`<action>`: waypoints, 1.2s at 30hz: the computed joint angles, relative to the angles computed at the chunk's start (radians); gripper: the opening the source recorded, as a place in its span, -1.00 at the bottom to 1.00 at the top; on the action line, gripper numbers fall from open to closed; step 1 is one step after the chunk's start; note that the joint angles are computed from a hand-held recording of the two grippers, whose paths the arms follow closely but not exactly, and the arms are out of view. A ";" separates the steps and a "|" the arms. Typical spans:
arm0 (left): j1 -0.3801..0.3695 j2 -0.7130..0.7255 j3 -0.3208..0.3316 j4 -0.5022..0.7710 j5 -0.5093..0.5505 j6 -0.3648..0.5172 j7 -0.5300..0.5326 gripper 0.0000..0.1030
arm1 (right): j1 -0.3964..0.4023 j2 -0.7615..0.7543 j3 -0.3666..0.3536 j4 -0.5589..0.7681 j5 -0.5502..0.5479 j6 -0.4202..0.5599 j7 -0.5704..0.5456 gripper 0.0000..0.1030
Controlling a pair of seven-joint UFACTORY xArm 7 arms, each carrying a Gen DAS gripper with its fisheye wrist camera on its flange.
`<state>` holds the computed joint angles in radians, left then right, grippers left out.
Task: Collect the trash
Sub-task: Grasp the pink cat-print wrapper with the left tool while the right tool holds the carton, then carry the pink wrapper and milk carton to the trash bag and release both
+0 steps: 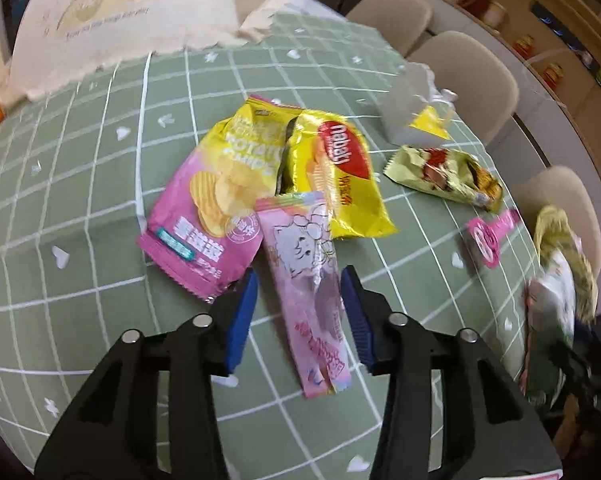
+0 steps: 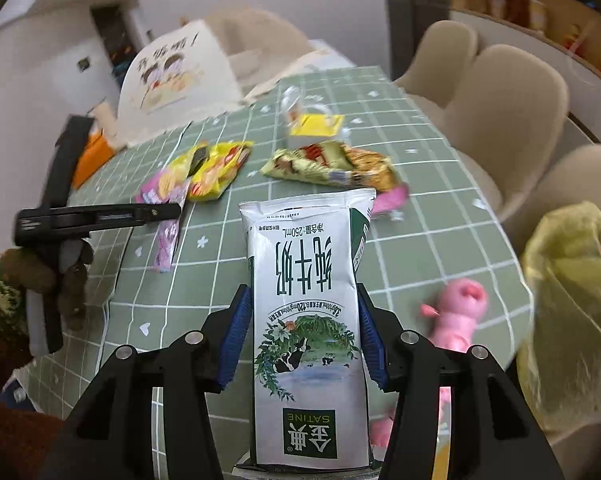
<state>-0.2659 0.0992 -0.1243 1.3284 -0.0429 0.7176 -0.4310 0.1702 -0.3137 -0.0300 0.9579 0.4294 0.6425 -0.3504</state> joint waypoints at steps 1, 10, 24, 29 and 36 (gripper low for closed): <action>0.001 0.012 0.000 0.012 -0.013 0.007 -0.005 -0.35 | -0.001 -0.010 -0.001 -0.006 0.005 -0.007 0.004 -0.07; -0.016 0.006 -0.017 0.037 -0.041 0.009 0.031 -0.71 | -0.009 -0.096 -0.016 -0.081 -0.017 -0.055 0.048 -0.07; -0.089 -0.075 -0.061 0.125 0.009 -0.059 0.087 -0.71 | -0.018 -0.211 -0.062 -0.117 -0.066 -0.144 0.047 -0.07; -0.141 -0.005 -0.086 0.279 0.032 -0.076 0.140 -0.71 | -0.049 -0.251 -0.077 -0.105 -0.124 -0.175 0.040 -0.07; -0.234 0.147 -0.105 0.528 0.044 -0.051 0.208 -0.71 | -0.128 -0.293 -0.116 -0.081 -0.189 -0.214 0.067 -0.07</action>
